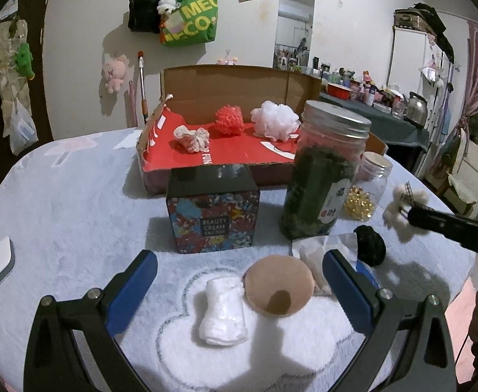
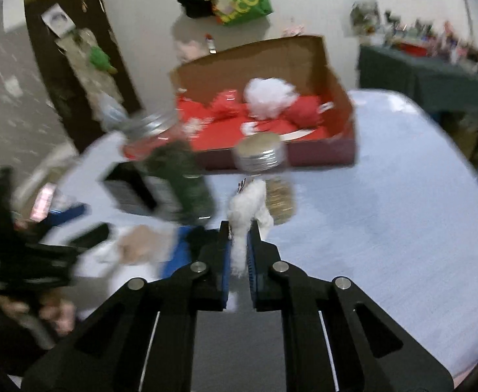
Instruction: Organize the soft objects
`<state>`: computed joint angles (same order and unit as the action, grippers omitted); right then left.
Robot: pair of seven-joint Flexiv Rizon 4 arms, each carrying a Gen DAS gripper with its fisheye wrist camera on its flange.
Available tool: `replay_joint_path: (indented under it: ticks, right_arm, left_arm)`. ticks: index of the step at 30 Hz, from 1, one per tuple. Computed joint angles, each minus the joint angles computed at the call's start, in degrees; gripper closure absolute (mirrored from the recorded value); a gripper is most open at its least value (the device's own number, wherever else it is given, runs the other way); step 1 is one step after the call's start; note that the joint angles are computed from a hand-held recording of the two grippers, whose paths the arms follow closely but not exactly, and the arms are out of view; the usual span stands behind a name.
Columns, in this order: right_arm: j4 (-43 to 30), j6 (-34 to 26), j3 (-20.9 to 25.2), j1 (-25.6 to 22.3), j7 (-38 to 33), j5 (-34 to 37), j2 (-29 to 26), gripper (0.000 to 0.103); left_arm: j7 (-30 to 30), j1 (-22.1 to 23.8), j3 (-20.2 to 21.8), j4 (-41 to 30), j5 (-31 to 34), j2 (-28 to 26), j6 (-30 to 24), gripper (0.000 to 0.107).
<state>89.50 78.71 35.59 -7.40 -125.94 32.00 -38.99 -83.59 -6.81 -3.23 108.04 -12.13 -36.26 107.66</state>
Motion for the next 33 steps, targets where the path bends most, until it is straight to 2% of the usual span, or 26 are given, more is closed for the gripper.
replay_joint_path:
  ticks: [1,2,4,6,9,11,14,15,17,18,19,21,24,28,32,33]
  right_arm:
    - [-1.03,-2.7,1.56,-1.7,-0.4,1.11,-0.82,0.095]
    - [-1.57,-4.31,1.26,-1.87,0.26,1.44,-1.34,0.095]
    - [-1.46,-4.67,-2.05,0.28,2.71,1.51,-1.21,0.094]
    - [-1.63,-5.01,-1.5,-0.74,2.04,3.41,-1.51,0.094]
    - [-1.41,-5.58,-3.27,0.02,2.6,3.95,-0.72,0.093]
    - [0.2,-3.03,-7.14,3.51,4.84,1.98,0.62,0.092]
    - [3.96,2.83,-13.78,9.85,9.93,-4.07,2.23,0.083]
    - [4.91,4.54,-14.85,11.05,10.83,-5.52,2.37,0.079]
    - [6.3,7.2,-16.61,12.87,12.51,-7.97,2.47,0.056]
    - [6.99,9.04,-16.65,13.14,12.61,-8.78,2.44,0.024]
    - [7.54,11.4,-15.88,12.84,12.09,-9.31,2.23,0.016]
    - [9.19,14.68,-18.99,15.71,13.87,-11.21,2.69,0.016]
    - [10.19,16.21,-23.12,19.24,17.06,-13.88,2.61,0.016]
    - [10.86,16.47,-32.16,26.43,23.62,-16.81,1.5,0.016]
    - [10.68,16.08,-36.15,29.23,28.28,-19.54,-0.05,0.016]
    - [10.57,16.31,-36.68,29.55,29.31,-20.09,-0.46,0.016]
  left_arm:
    - [-0.03,0.49,-0.52,0.19,0.31,0.04,0.04,0.004]
    - [-0.06,0.88,-0.94,0.37,0.57,0.1,0.02,0.004]
    - [-0.07,1.37,-1.47,0.64,1.03,0.2,-0.06,0.004]
    - [0.01,1.05,-1.03,0.95,1.15,0.21,0.02,0.004]
    - [0.16,0.76,-0.61,1.12,1.13,0.16,-0.12,0.004]
    - [0.1,1.33,-1.21,1.12,1.27,0.06,-0.41,0.004]
    - [-0.12,2.19,-2.03,1.15,1.48,-0.1,-0.82,0.004]
    - [-0.14,2.82,-2.64,1.19,1.79,-0.15,-0.96,0.004]
    - [-0.11,3.24,-3.06,1.1,2.1,-0.26,-1.25,0.004]
    - [-0.04,3.44,-3.23,0.99,2.28,-0.32,-1.39,0.004]
    - [0.05,3.64,-3.39,0.92,2.45,-0.35,-1.51,0.004]
    - [0.1,3.69,-3.3,0.9,2.58,-0.47,-1.52,0.004]
    - [0.17,3.8,-3.11,0.9,2.59,-0.65,-1.82,0.004]
    - [-0.01,2.64,-1.34,1.01,1.72,-0.71,-2.11,0.004]
    - [0.27,2.06,-0.05,1.3,1.21,-0.53,-2.9,0.005]
    - [0.34,1.83,0.3,1.33,1.08,-0.52,-2.97,0.009]
